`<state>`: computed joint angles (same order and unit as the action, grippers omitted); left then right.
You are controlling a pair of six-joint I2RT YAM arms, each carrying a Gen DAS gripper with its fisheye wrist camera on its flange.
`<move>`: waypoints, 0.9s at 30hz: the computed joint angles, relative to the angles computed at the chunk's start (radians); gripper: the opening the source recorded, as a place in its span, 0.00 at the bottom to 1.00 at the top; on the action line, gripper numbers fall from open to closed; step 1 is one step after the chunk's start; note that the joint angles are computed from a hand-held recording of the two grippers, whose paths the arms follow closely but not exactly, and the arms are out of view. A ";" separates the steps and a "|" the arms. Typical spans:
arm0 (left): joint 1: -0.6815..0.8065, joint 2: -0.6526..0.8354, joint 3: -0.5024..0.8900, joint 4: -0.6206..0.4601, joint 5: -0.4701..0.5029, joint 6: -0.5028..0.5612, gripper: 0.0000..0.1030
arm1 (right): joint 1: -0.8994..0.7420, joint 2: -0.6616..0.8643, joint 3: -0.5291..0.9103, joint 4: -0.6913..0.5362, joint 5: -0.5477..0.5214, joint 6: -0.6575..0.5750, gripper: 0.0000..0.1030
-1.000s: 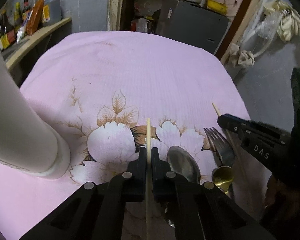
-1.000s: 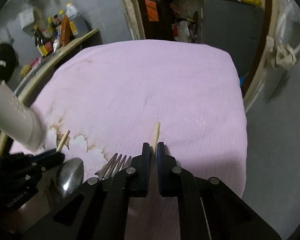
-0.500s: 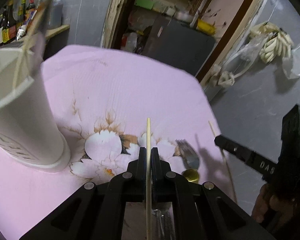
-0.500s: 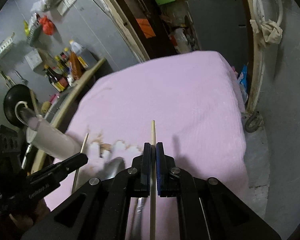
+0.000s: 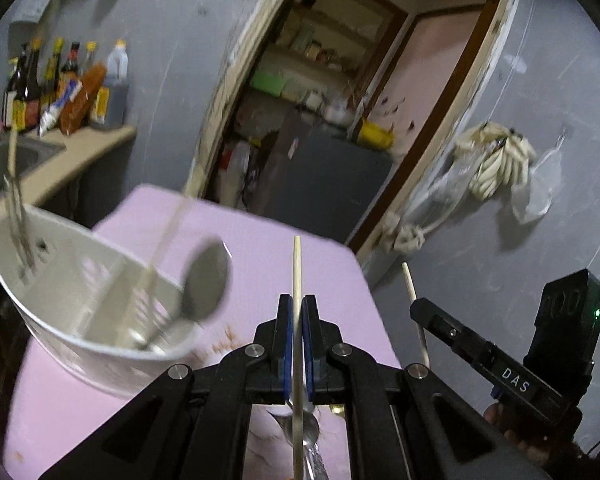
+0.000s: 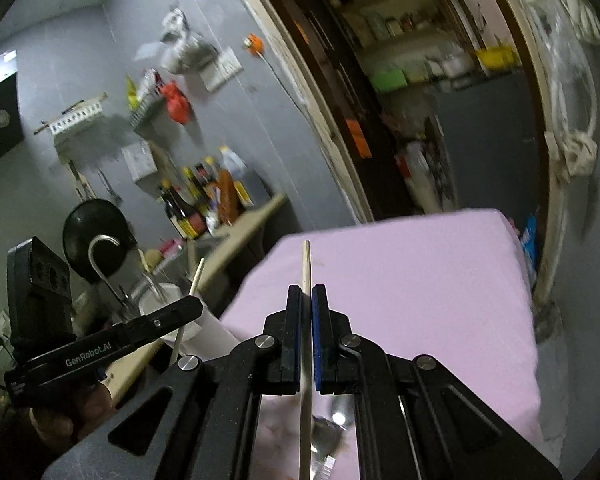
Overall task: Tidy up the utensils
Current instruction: 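Lift the chopsticks and carry both tools over the white caddy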
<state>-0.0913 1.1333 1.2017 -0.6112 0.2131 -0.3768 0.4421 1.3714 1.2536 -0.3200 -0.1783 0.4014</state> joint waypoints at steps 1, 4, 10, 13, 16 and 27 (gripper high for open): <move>0.024 -0.003 0.015 -0.009 0.014 0.013 0.05 | 0.026 0.004 0.026 -0.001 0.025 0.009 0.04; 0.125 -0.026 0.058 -0.039 0.076 0.063 0.05 | 0.080 0.034 0.095 0.031 0.078 0.030 0.04; 0.367 0.009 0.159 -0.052 0.245 0.138 0.05 | 0.195 0.136 0.236 0.128 0.201 0.072 0.04; 0.475 0.058 0.199 -0.028 0.325 0.144 0.05 | 0.250 0.199 0.310 0.172 0.273 0.079 0.04; 0.579 0.110 0.226 0.018 0.399 0.128 0.05 | 0.298 0.260 0.371 0.214 0.338 0.080 0.04; 0.677 0.230 0.240 0.207 0.453 0.064 0.05 | 0.395 0.422 0.498 0.329 0.552 0.025 0.04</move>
<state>0.5856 1.3629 1.4421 -0.4046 0.6661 -0.3126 0.8370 1.7929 1.7515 0.0093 0.3740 0.4265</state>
